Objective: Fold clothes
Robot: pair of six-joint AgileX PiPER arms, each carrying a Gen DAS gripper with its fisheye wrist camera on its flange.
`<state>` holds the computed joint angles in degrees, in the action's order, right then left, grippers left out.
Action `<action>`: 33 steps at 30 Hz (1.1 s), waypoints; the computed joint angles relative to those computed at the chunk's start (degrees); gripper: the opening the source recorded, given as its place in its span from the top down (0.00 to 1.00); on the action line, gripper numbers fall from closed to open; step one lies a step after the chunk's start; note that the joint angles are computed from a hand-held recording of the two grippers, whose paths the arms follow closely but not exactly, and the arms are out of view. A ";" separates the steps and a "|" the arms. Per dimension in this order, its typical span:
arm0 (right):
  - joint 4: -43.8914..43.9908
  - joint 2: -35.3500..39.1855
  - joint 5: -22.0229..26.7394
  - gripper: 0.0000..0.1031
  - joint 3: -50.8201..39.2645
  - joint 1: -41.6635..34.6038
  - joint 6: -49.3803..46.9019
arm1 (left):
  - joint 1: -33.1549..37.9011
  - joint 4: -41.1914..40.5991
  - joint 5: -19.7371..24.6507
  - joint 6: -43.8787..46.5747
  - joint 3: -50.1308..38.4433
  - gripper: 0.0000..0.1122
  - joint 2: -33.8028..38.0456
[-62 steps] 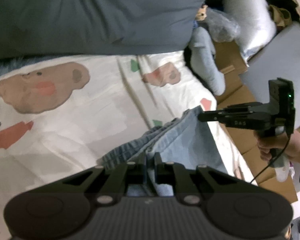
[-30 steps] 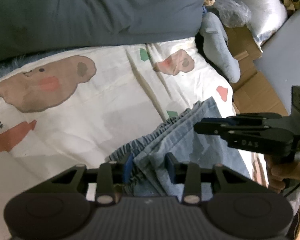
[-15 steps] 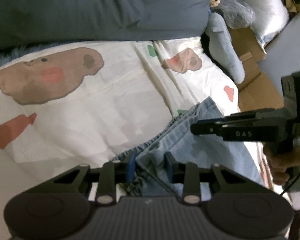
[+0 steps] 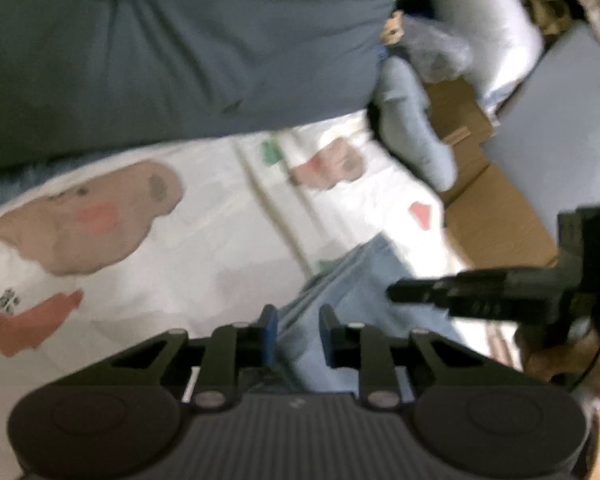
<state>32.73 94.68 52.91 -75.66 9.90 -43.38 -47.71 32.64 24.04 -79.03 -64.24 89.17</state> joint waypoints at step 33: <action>-5.75 -3.65 -13.77 0.50 12.77 6.05 5.80 | -3.92 1.96 1.58 1.35 -2.46 0.91 7.08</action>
<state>26.98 91.03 39.14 -62.89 15.94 -37.58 -51.63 34.60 25.62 -77.68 -66.70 96.25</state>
